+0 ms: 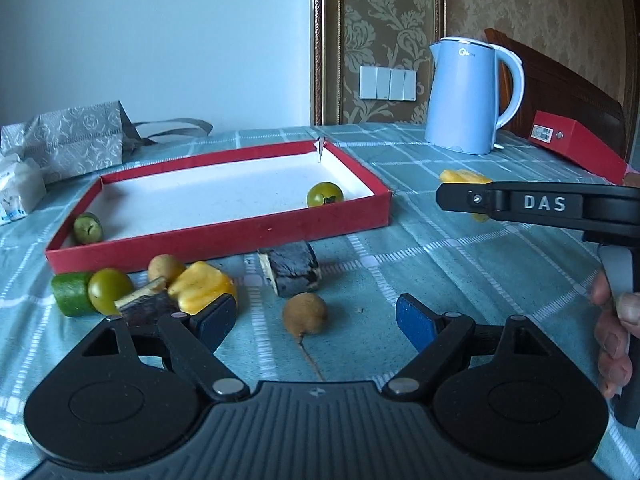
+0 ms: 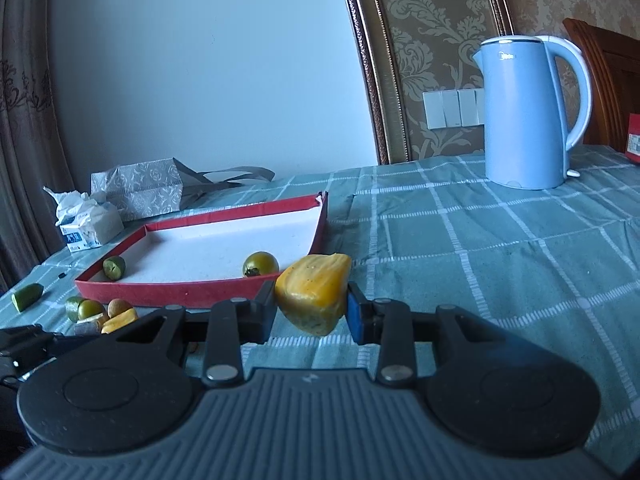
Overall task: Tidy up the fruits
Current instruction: 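Lift the yellow fruit chunk with the right gripper while the left gripper grasps the brown longan, then lower the yellow chunk into the tray and open the right gripper while left holds the longan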
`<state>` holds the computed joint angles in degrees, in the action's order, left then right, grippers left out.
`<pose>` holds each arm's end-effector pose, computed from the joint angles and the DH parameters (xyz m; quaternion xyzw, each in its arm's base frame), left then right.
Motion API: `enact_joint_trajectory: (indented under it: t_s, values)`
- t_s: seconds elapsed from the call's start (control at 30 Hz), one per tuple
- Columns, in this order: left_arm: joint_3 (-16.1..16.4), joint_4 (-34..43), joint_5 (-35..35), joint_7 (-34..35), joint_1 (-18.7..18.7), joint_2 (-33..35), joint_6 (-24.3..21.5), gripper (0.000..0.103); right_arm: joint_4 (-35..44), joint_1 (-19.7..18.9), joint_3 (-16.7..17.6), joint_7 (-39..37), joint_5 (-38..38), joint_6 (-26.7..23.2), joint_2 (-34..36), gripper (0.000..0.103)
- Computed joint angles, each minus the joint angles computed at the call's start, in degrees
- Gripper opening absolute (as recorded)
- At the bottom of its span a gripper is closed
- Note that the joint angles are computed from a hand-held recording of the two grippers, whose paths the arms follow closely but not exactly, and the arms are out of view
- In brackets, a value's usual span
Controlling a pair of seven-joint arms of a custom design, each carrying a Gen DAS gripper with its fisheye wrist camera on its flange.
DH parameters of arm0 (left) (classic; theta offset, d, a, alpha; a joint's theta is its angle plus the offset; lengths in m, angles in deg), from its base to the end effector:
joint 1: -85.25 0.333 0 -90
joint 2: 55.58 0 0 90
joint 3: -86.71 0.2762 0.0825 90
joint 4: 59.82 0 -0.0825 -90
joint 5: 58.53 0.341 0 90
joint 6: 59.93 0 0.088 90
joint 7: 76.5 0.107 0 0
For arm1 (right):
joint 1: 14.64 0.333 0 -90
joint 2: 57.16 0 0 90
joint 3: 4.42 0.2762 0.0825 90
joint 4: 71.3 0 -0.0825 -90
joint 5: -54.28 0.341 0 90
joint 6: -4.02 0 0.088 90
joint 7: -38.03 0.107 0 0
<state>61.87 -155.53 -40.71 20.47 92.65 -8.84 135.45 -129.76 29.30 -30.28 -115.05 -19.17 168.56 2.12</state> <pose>0.6491 -0.1678 0.2902 -0.4526 0.7449 -0.4186 0.2551 0.6215 0.4062 0.2895 -0.5295 0.6265 -0.3398 0.4600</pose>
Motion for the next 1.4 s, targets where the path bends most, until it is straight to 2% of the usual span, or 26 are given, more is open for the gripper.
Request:
enact_joint_trajectory:
  t_s: [0.1,0.23,0.37,0.5,0.6,0.67,0.97,1.1,1.13,1.2,1.23,1.3,1.4]
  values:
    - [-1.0,1.8,-0.3,0.1,0.4,1.1,-2.5,0.086,-0.8,0.4,-0.8,2.3,-0.9,0.3,-0.4,0.034]
    - [-2.5,4.4,-2.7,1.1,0.9,2.2,-7.0,0.066,-1.3,0.3,-1.1,5.1,-2.6,1.5,-0.7,0.034]
    - [-1.2,4.3,-4.9,3.1,-0.4,1.9,-6.3,0.061,-0.9,0.1,-0.9,6.5,-4.1,2.0,-0.7,0.034]
    - [0.9,4.6,-6.7,4.0,-2.5,1.5,-5.9,0.051,-0.1,-0.5,-0.1,6.1,-4.0,2.3,-0.3,0.034]
    - [3.5,4.3,-7.9,3.8,-4.6,0.8,-5.1,0.033,0.1,-0.7,0.2,5.5,-3.6,2.2,-0.2,0.034]
    - [4.4,4.1,-8.3,3.7,-5.4,0.6,-4.8,0.027,0.3,-1.0,0.6,4.4,-2.6,2.0,-0.1,0.034]
    - [5.8,1.1,-8.9,1.6,-5.4,-1.2,-1.2,0.026,0.4,-0.7,0.1,1.8,0.6,1.3,0.5,0.034]
    - [9.8,-0.8,-10.4,-0.8,-7.5,-2.7,2.1,0.026,0.2,-0.4,-0.2,1.3,1.4,0.9,0.5,0.034]
    - [9.1,-1.1,-9.9,-1.4,-6.5,-2.9,2.2,0.026,0.2,-0.3,-0.3,1.3,1.4,0.7,0.6,0.034]
    - [11.8,-1.5,-11.1,-2.5,-8.0,-3.4,3.4,0.026,0.6,-0.5,0.0,0.3,2.1,0.3,0.8,0.034]
    - [11.7,-1.5,-11.3,-2.9,-7.5,-3.5,3.3,0.026,0.7,-0.6,0.2,-0.4,2.6,0.2,0.9,0.034]
    - [8.4,-1.9,-8.6,-4.5,-3.3,-3.3,3.1,0.026,0.8,-0.7,0.3,-1.3,3.4,-0.1,1.0,0.034]
    - [9.3,-3.6,-7.8,-5.9,-2.7,-4.1,5.6,0.026,1.2,-0.7,0.7,-3.3,4.9,-1.0,1.4,0.034]
